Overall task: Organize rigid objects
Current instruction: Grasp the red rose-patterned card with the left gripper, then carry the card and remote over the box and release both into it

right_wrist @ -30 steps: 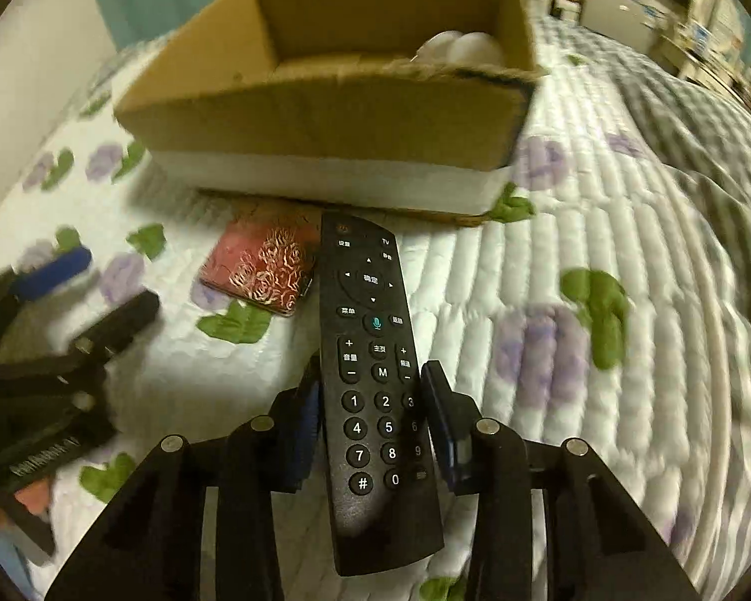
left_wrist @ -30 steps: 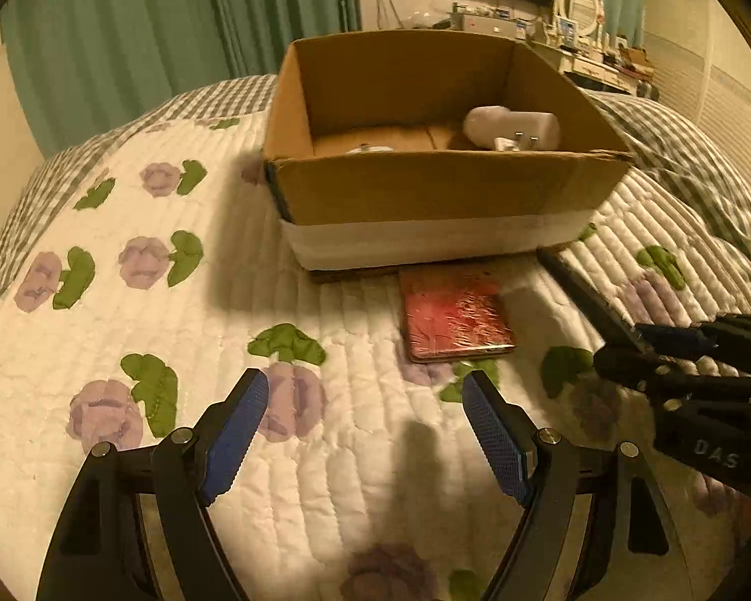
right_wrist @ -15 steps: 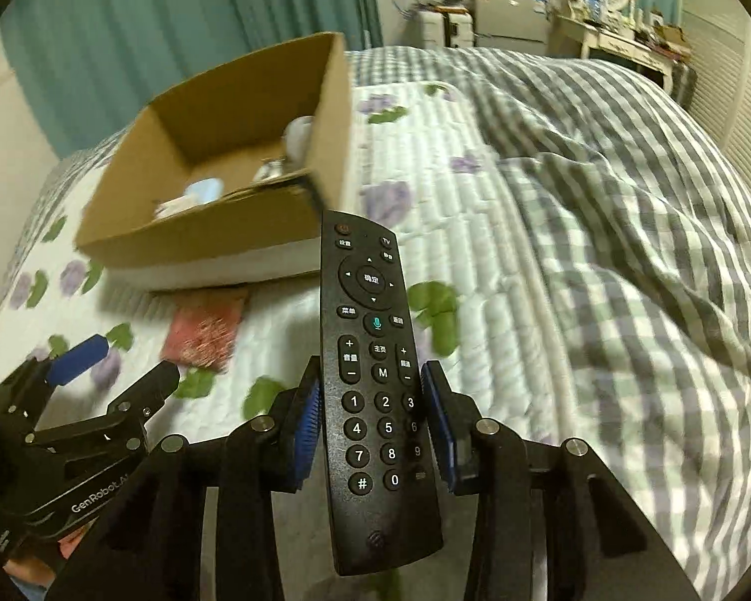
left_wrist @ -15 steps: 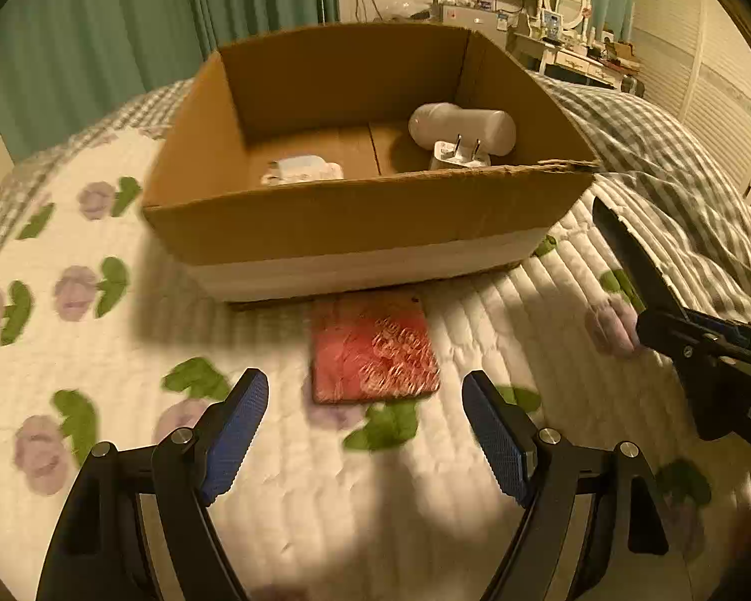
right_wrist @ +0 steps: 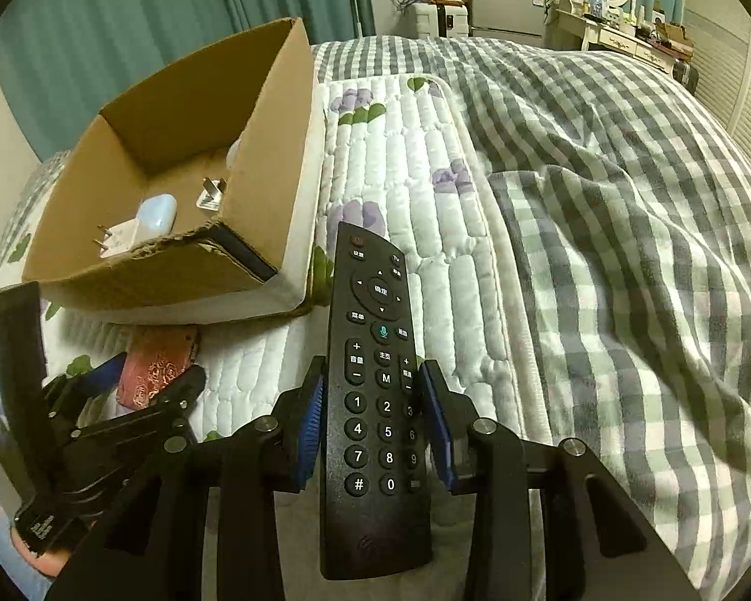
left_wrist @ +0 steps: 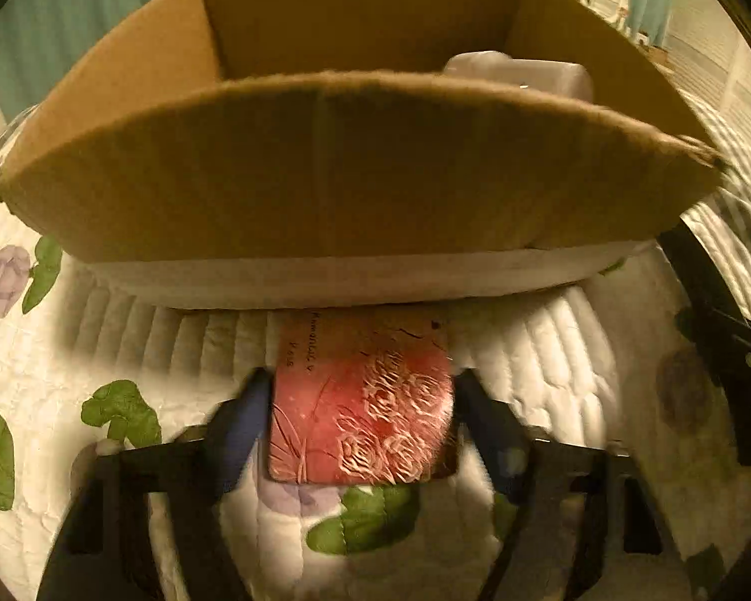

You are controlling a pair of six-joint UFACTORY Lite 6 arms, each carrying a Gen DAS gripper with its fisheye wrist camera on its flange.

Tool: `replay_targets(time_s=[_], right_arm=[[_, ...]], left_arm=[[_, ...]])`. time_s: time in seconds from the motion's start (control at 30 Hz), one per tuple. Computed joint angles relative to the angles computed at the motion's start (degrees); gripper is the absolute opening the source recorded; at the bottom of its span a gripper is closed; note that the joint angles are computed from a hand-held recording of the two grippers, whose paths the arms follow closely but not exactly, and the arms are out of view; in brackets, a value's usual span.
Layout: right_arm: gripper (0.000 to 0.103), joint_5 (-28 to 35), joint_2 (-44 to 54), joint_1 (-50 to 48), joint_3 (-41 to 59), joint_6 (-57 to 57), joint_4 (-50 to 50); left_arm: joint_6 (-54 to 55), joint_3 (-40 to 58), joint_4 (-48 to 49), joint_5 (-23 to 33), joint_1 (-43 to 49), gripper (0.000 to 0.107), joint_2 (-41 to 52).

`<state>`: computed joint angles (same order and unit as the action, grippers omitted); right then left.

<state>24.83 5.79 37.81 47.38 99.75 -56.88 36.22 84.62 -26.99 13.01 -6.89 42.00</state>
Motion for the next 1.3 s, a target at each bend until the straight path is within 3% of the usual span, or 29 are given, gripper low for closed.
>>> replay_targets(time_s=[0.1,0.23,0.37,0.67,0.83,1.0,1.3], right_arm=[[0.035,1.6,-2.4,1.5,-1.3,1.8,-0.5],[0.035,4.9,-6.3,4.9,-2.0,0.9,2.0],[0.035,12.6,-10.4,10.5,-1.0,0.0,5.0],[0.035,29.2,-14.4,21.3,10.3,-4.6,7.7],[0.035,32.5,-7.8,20.9,24.9,-13.6,8.0],[0.035,28.7,-0.4,16.1,36.8,-23.0,10.4],[0.035,16.6,16.8,4.2,53.1,-38.6,21.0]], left_arm=[[3.3,-2.3,-1.8,1.5,0.7,0.07,-2.5],[18.1,-10.8,-15.0,3.1,3.3,0.07,-10.7],[36.4,-20.1,-30.6,7.5,6.8,0.07,-21.4],[33.9,-22.4,-28.1,17.9,12.4,0.07,-38.4],[29.7,-13.0,-24.8,19.6,14.1,0.07,-36.0],[24.5,-0.4,-20.3,18.8,14.0,0.07,-28.1],[9.5,26.9,-6.5,18.9,9.3,0.07,-4.4]])
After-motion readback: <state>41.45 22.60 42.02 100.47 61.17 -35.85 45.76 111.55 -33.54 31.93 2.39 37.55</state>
